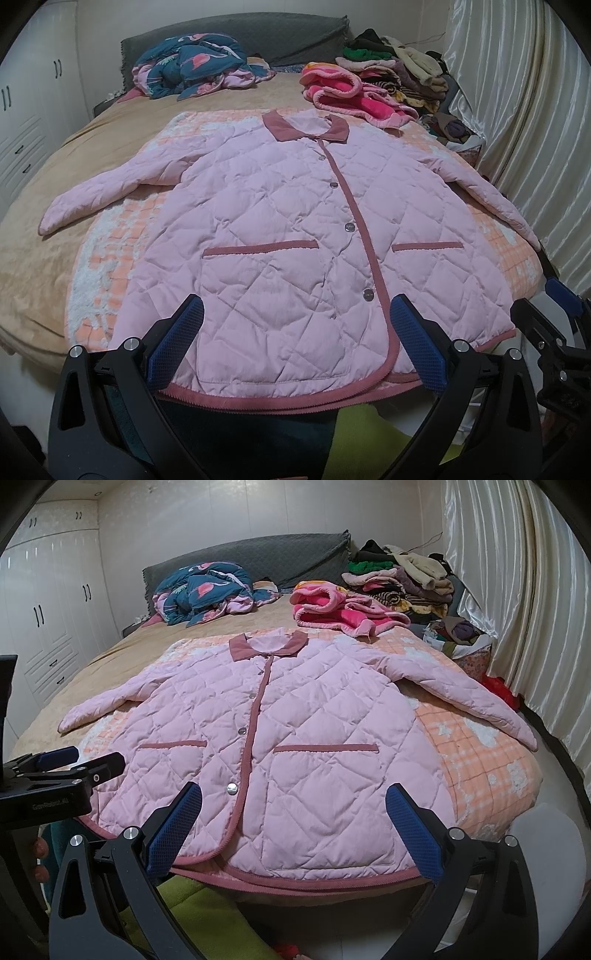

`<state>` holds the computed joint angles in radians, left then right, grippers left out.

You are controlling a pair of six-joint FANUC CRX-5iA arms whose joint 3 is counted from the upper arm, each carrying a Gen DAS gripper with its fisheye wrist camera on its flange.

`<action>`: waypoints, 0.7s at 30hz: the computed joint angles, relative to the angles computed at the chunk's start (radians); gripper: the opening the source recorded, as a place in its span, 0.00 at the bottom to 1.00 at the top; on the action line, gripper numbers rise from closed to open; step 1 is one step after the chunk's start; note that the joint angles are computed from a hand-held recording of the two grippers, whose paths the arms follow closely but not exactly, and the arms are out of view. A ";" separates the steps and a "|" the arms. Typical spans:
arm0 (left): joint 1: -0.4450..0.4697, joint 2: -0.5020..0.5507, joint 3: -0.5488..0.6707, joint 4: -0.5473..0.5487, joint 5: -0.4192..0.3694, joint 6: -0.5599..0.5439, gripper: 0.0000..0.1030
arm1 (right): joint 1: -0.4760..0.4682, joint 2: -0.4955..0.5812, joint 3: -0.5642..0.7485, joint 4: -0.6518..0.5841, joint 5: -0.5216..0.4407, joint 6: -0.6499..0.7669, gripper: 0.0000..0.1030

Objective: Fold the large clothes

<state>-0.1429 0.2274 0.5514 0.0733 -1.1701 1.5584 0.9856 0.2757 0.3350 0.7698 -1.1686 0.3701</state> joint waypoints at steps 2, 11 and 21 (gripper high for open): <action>-0.002 0.013 0.020 -0.005 -0.007 0.002 0.92 | -0.009 0.003 0.004 -0.005 0.007 0.003 0.96; -0.011 0.120 0.182 -0.014 -0.069 0.012 0.92 | -0.048 0.038 0.078 -0.039 -0.002 0.047 0.96; -0.025 0.284 0.458 -0.014 -0.154 0.026 0.92 | -0.110 0.091 0.184 -0.061 0.007 0.102 0.96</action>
